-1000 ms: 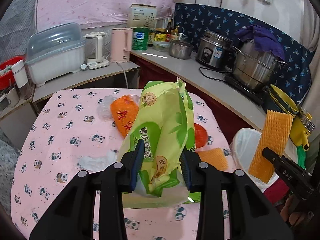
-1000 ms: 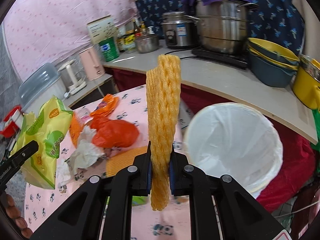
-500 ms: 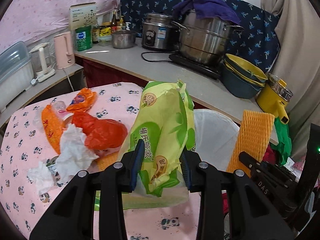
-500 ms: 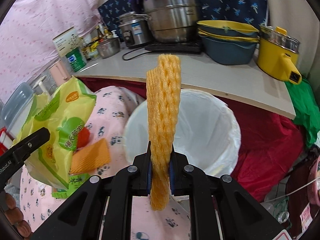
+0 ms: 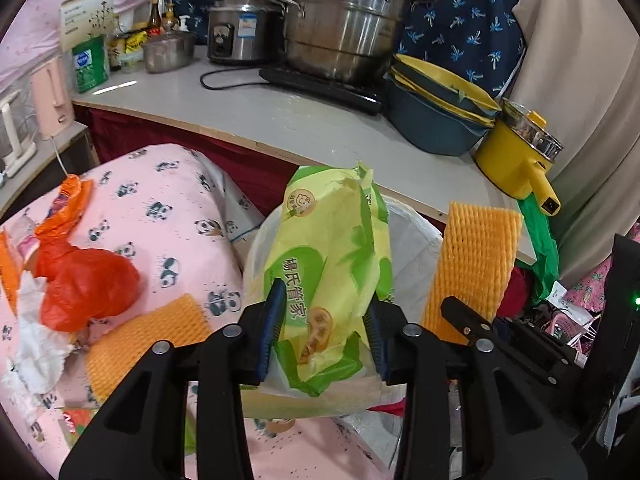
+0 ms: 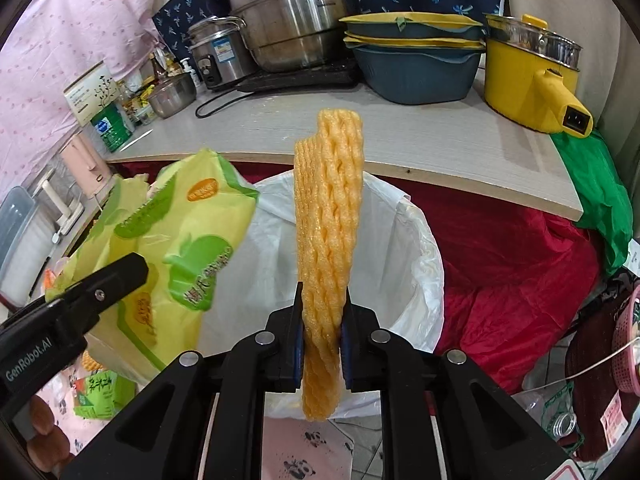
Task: Collect trash
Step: 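Carry both items over the wastebasket and open both tools to drop them, then grasp the white tissue with the right tool while the left tool grasps another tissue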
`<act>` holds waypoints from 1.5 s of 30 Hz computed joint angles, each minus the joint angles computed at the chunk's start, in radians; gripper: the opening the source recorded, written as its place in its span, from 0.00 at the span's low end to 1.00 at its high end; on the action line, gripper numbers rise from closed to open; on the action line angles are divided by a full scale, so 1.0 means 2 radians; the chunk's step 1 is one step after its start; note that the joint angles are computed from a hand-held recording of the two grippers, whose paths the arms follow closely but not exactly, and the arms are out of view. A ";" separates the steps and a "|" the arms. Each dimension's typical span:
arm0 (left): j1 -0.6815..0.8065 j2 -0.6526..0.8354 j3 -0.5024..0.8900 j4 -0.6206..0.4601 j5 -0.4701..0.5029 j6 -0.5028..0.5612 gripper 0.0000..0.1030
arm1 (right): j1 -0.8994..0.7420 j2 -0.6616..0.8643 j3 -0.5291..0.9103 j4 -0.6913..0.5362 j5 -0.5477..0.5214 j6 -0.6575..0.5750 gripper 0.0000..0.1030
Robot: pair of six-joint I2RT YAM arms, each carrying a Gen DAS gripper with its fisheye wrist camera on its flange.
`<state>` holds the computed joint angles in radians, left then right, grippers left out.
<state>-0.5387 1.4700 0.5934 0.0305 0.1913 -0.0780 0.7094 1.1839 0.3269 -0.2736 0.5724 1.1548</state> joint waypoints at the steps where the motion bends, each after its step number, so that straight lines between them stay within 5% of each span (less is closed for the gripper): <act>1: 0.000 0.010 0.002 0.010 0.005 -0.001 0.39 | -0.010 0.007 -0.001 0.012 -0.007 -0.009 0.16; 4: -0.006 0.026 0.007 0.021 -0.007 -0.001 0.47 | -0.029 0.025 0.001 0.033 -0.013 -0.025 0.18; 11: 0.016 0.016 -0.001 0.029 -0.012 -0.006 0.65 | -0.037 0.028 0.012 0.031 0.003 -0.035 0.45; 28: 0.116 -0.081 -0.048 -0.008 -0.004 0.012 0.67 | 0.074 0.044 0.080 -0.038 0.046 0.023 0.47; 45: 0.391 -0.123 -0.056 -0.087 0.101 0.135 0.72 | 0.171 0.198 0.230 -0.028 0.047 0.005 0.48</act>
<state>0.2430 1.2247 0.4822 -0.1436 0.3942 0.1916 1.0508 1.5792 0.7872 -0.3298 0.6665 1.1646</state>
